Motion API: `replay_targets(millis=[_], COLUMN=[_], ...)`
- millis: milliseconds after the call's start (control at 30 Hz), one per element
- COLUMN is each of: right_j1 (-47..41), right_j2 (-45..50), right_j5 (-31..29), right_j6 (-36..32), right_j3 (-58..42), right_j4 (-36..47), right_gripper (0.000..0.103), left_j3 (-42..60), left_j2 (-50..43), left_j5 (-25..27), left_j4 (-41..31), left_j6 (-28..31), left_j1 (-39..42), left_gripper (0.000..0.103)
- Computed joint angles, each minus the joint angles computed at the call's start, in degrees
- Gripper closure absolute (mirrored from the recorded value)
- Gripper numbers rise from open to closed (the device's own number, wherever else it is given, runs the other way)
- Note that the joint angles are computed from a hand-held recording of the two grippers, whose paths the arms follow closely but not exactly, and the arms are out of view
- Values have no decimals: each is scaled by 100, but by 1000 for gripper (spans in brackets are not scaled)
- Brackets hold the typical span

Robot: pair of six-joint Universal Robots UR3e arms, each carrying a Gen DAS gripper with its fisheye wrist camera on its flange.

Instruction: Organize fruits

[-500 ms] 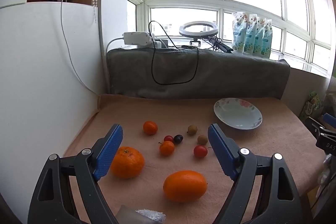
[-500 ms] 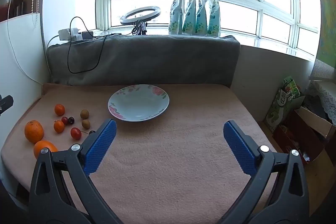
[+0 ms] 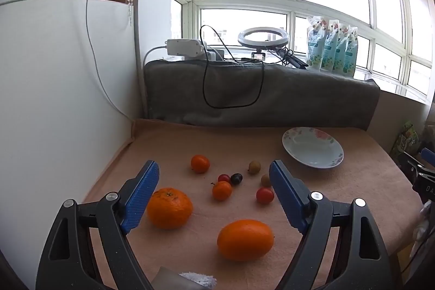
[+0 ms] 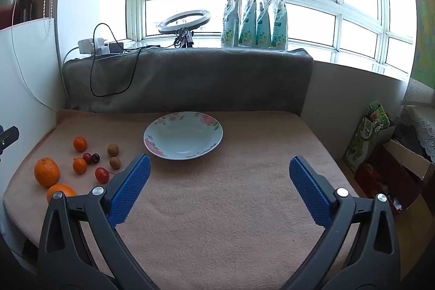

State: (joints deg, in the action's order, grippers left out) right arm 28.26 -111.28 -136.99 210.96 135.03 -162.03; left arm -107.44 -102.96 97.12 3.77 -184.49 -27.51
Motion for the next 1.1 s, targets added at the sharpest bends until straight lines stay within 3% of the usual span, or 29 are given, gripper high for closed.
replay_targets(millis=[1100], right_j1=[30], right_j2=[-14], right_j5=[64], right_j6=[188], right_j3=[-122], right_j4=[274], right_gripper=[0], left_j3=[33], left_j2=[38], left_j5=[-7], left_j4=[-125], left_j6=[4], left_j1=[-20], left_gripper=[20])
